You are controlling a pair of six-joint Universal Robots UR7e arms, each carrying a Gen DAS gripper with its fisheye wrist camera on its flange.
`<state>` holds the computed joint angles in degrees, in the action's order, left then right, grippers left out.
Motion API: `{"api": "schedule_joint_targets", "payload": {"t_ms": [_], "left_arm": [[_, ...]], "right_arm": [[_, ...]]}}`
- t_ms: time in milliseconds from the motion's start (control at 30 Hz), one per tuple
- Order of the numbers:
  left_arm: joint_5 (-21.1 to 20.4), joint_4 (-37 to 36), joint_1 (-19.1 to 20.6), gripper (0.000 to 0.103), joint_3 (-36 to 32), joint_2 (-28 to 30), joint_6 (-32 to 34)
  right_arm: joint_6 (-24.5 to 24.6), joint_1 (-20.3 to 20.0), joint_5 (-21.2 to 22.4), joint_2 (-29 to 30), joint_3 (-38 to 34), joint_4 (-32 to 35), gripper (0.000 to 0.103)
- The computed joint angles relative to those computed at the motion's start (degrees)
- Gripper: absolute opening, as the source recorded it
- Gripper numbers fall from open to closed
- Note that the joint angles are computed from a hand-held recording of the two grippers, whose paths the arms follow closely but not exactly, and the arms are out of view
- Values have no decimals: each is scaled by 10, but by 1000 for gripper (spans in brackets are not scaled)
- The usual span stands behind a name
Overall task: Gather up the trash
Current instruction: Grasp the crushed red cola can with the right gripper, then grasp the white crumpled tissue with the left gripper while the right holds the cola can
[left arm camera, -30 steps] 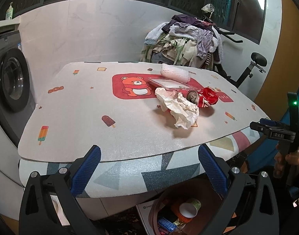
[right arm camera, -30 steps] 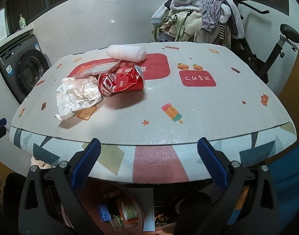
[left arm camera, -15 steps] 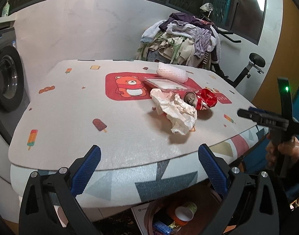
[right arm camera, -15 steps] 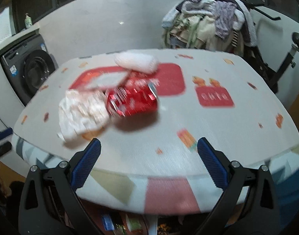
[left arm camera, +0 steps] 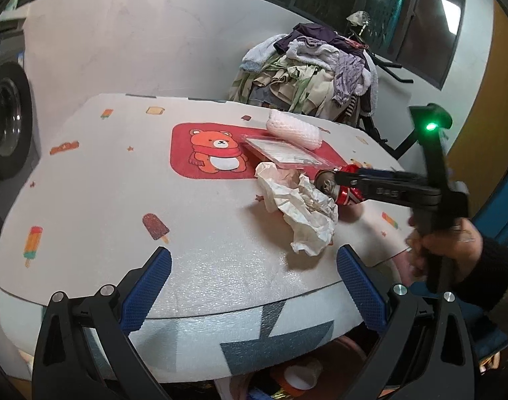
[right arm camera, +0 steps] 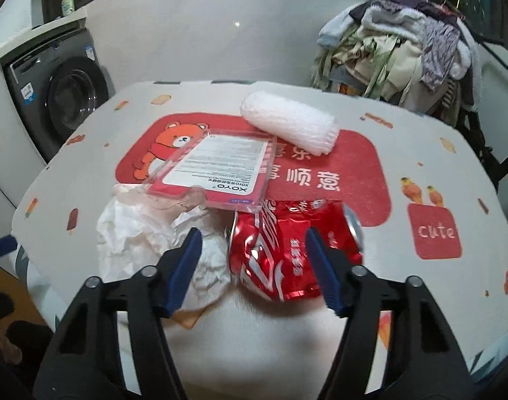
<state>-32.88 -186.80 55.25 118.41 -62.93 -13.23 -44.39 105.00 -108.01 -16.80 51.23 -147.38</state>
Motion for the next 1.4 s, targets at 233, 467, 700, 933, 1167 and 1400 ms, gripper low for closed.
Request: {"api": "schedule_joint_targets", "payload": {"t_ms": [233, 467, 700, 933, 1167, 1400], "left_arm": [[-28, 2, 16, 97, -23, 14, -1], [-63, -3, 32, 97, -53, 32, 8], [-118, 24, 69, 82, -124, 69, -24], [-176, 80, 108, 75, -192, 98, -122], [-171, 137, 115, 19, -197, 94, -165], [-125, 162, 85, 17, -149, 49, -161]], "right_arm": [[-44, 2, -37, 39, -33, -19, 47], [-98, -8, -8, -16, 54, -87, 35], [-68, -28, 22, -65, 96, -122, 35], [-45, -40, 37, -101, 129, -142, 35], [-38, -41, 47, -124, 156, -148, 35], [-36, -37, 70, -158, 199, -161, 35]]}}
